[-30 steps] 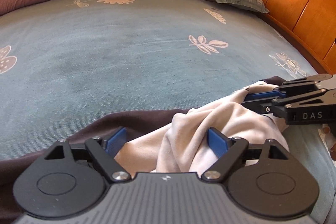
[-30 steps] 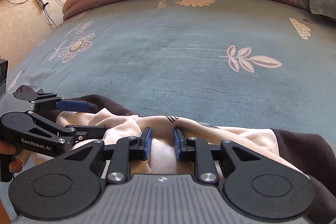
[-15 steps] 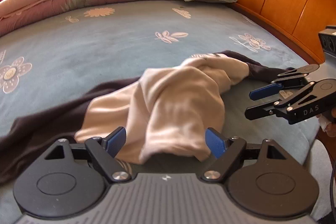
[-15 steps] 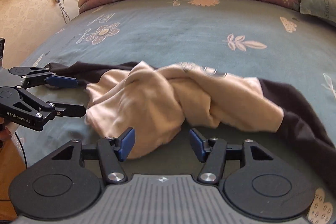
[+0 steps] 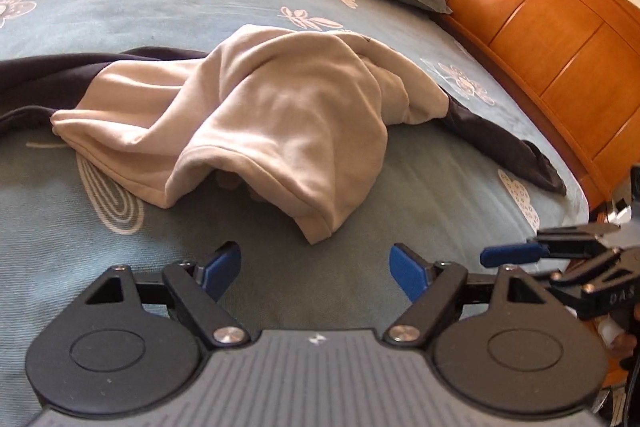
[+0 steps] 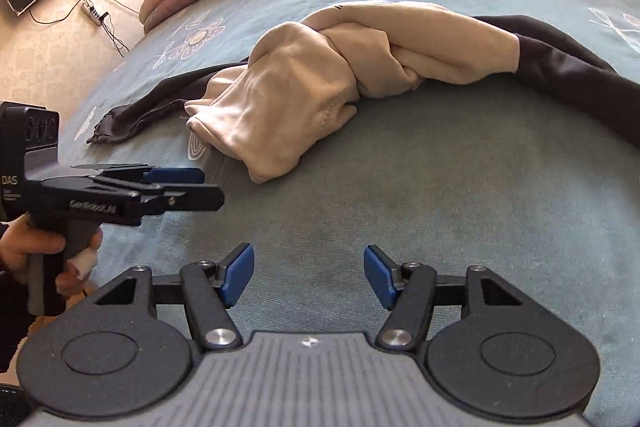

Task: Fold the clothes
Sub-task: 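Lift and fold the cream body over with the left gripper toward the collar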

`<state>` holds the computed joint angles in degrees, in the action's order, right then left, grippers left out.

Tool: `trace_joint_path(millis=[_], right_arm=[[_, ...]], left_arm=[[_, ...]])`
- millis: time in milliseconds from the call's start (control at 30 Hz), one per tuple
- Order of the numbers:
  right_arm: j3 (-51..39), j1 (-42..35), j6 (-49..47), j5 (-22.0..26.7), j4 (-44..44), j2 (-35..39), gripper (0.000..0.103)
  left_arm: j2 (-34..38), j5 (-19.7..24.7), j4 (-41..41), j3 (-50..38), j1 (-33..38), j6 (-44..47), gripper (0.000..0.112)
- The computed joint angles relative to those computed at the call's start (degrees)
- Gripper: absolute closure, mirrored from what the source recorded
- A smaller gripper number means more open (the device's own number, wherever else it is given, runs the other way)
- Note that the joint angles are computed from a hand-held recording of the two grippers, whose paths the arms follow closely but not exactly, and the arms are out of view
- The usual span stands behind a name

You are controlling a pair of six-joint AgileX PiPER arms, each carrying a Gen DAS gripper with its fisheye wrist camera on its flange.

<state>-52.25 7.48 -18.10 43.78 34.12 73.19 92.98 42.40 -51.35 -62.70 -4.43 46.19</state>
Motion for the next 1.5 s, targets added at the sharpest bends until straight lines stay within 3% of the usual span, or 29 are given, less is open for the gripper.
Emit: trace_joint_path(millis=[100, 233, 400, 600, 733, 800, 900, 1000, 1100, 1400, 1500], right_arm=[[1.29, -2.07, -1.05, 0.08, 0.78, 0.36, 0.036], [2.51, -4.95, -3.43, 0.07, 2.47, 2.10, 0.036], [3.83, -8.62, -11.85, 0.62, 10.88, 3.91, 0.030], [3.83, -10.58, -14.97, 1.53, 15.19, 5.04, 0.030], [4.02, -10.76, -15.96, 1.49, 16.48, 5.10, 0.027], [3.96, -10.32, -15.65, 1.16, 16.35, 5.07, 0.025], [3.80, -9.09, -14.64, 0.31, 15.08, 4.88, 0.023], [3.89, -8.20, -13.61, -0.44, 13.81, 4.46, 0.022], [3.91, -7.48, -12.42, -1.02, 12.69, 4.14, 0.022], [2.99, -2.48, -1.98, -2.22, 1.96, 2.21, 0.022], [3.17, -2.14, -0.98, -1.86, 0.78, 1.45, 0.022]], left_arm=[[1.79, -3.94, -9.50, 2.29, -0.18, 8.74, 0.032], [4.64, -2.22, -17.20, 0.99, 0.19, 13.65, 0.032], [7.67, -4.69, -25.49, 0.73, -1.48, 20.30, 0.032], [4.45, -2.82, -27.63, 4.21, -3.09, 19.67, 0.038], [2.20, -5.31, -31.40, 6.90, -3.73, 24.64, 0.038], [4.11, -4.91, -32.49, 5.37, -2.40, 20.96, 0.047], [7.78, -3.82, -26.38, 1.01, -2.03, 10.72, 0.068], [8.14, -2.01, -22.60, -0.01, -2.86, 10.73, 0.076], [7.39, -1.05, -18.42, -0.86, -3.25, 9.17, 0.099], [-0.86, 0.34, -12.94, -0.19, 0.16, 6.26, 0.102], [-4.46, 4.83, -9.26, -0.54, 4.66, 5.41, 0.102]])
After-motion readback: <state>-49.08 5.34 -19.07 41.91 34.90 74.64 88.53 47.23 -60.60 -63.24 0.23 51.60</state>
